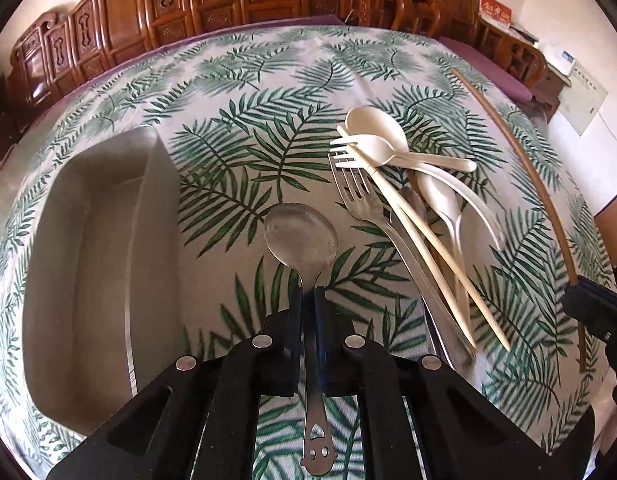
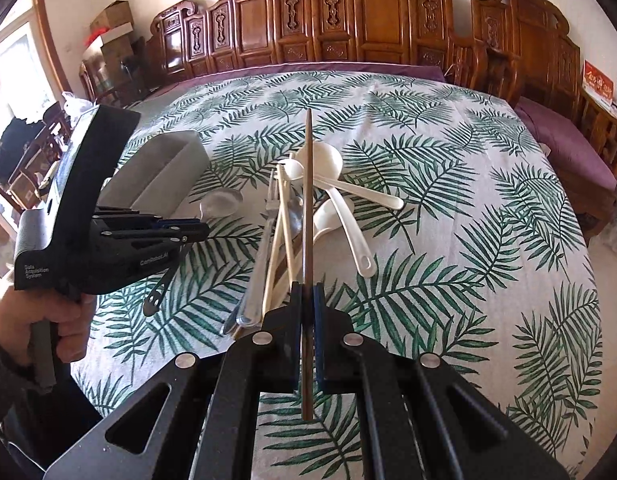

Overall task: Organize utensils
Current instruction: 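Carry the metal spoon into the grey tray and open the left tool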

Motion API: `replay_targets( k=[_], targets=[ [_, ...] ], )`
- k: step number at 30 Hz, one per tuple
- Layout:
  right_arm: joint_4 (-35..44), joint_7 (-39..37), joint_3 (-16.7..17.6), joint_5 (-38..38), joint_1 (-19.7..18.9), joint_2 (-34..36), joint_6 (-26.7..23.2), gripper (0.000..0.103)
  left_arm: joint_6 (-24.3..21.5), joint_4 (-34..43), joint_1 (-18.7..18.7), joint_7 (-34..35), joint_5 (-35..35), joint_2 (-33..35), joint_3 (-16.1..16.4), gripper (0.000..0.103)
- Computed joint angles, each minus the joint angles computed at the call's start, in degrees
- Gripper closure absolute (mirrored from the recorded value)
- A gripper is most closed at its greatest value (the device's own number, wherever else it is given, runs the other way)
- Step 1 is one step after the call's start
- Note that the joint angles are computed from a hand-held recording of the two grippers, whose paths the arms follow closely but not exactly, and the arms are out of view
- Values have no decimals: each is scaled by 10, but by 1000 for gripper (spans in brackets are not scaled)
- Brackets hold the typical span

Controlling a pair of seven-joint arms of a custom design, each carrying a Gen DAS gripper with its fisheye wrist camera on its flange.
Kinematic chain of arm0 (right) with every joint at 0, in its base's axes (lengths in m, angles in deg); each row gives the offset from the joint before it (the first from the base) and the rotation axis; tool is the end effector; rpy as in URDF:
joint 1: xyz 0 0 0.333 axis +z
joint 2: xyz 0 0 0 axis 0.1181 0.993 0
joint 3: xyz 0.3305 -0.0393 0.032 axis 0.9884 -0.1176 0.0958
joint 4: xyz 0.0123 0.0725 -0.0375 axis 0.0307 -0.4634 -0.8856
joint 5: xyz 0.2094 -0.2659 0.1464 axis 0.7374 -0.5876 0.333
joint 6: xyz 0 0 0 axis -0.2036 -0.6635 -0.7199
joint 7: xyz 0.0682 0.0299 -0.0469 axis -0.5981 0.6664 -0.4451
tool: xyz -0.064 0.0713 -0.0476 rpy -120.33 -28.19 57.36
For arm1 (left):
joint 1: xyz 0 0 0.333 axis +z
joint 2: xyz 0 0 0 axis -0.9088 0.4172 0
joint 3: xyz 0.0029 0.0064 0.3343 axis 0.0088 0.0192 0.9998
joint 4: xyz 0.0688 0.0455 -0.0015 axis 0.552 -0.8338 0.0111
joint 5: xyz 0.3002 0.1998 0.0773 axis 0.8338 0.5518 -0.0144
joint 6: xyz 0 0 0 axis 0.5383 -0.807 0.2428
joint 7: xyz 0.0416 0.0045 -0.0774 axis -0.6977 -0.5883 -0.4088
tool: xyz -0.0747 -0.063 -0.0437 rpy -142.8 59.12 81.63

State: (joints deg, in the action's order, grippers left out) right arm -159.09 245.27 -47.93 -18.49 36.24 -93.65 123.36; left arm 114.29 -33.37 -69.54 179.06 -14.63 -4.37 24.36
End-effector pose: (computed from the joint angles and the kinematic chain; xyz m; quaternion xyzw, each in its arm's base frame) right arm 0.3648 0.3526 0.5196 -0.5496 0.7703 -0.2190 0.2377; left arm 0.5246 -0.1100 0.4926 -0.3553 0.9011 -0.2350 0.0808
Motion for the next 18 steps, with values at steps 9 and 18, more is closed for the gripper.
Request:
replay_targets(
  k=[9, 18],
  targets=[
    [47, 3, 10, -15, 14, 18, -28, 97, -53, 8, 12, 68, -68, -46, 27, 98],
    [107, 23, 2, -53, 29, 63, -22, 97, -117, 80, 36, 122, -121, -28, 48, 98]
  ],
)
